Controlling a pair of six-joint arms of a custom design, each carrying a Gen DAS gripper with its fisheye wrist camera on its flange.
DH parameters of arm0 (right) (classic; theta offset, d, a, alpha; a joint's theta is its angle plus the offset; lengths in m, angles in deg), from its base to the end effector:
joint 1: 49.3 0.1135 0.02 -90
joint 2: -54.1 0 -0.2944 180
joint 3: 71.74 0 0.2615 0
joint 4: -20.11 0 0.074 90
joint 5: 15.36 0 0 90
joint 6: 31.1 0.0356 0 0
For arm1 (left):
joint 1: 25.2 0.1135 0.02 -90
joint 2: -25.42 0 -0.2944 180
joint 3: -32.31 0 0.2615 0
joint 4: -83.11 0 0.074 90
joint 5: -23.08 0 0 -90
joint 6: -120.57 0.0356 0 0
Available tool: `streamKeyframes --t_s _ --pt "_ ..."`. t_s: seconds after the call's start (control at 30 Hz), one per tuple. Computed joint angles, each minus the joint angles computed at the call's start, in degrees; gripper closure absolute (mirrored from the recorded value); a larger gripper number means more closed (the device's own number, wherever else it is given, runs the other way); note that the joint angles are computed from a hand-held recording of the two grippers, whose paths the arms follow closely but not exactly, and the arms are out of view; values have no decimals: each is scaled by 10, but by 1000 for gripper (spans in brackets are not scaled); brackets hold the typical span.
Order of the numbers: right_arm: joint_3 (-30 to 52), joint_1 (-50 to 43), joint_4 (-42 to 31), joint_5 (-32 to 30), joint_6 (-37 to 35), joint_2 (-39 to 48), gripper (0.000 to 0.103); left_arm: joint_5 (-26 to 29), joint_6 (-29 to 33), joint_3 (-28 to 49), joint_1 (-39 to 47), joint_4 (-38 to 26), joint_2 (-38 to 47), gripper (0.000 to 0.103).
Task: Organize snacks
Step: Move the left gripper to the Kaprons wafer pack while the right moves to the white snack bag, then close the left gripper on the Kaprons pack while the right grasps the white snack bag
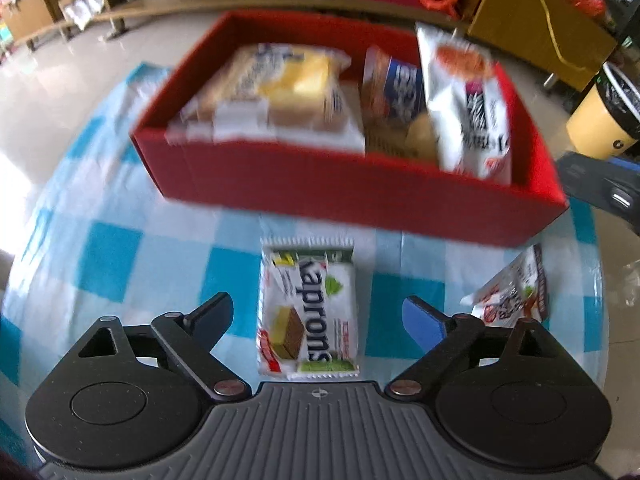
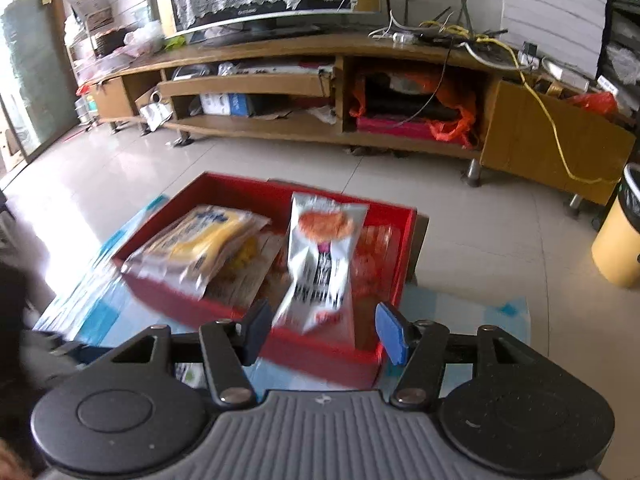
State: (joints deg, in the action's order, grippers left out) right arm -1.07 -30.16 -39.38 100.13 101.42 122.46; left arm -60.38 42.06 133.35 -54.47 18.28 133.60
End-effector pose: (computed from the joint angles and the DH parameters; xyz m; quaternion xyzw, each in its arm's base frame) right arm 0.2225 0.0610 0.3085 0.2506 0.9036 -0.0405 0.3451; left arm 0.3515 -0.2016 0.2567 0.3518 0.9212 -0.0798 0.1459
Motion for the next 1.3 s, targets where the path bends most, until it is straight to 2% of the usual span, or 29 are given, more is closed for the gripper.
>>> streamKeyframes --t_s 0.2,0.27,0.33,0.4,0.43,0.67,0.7,0.77,0.83,0.9,1.0,1.1,1.17,1.23,1.3 --pt "-31 -6 -23 -43 28 -24 43 -32 -13 -12 -5 22 23 10" --pt "-44 -19 -19 -61 33 -18 43 -51 2 -30 -11 42 14 15" --pt "-58 -32 -7 -81 31 -7 43 -45 17 -37 -12 44 5 28" --pt "-69 -39 4 -97 31 7 43 -33 28 -38 -10 34 -1 36" --pt "-74 -43 11 -104 31 13 43 -30 33 -39 -8 29 -3 37" --pt "-94 -60 70 -136 21 73 43 -20 67 -58 0 24 -20 38" --pt "-97 -57 79 -140 26 80 40 -18 70 -62 3 23 -23 38" --pt "-89 -34 78 -122 19 90 40 -16 76 -69 10 22 -29 38" --pt "-82 -16 74 -137 9 93 42 -15 82 -73 17 16 -33 38" --pt "-83 10 74 -141 17 93 51 -12 84 -77 25 10 -38 38" --pt "-76 61 57 -127 25 93 51 -13 95 -93 39 5 -54 38" --pt "-102 69 79 -176 41 43 52 -2 112 -91 60 -11 -57 38" --pt "-102 79 57 -160 67 10 53 -3 122 -96 69 -16 -62 38" --pt "-96 84 14 -127 133 -19 50 -2 129 -92 78 -27 -65 38" --pt "-101 78 -7 -124 197 -46 50 8 130 -92 91 -31 -67 38"
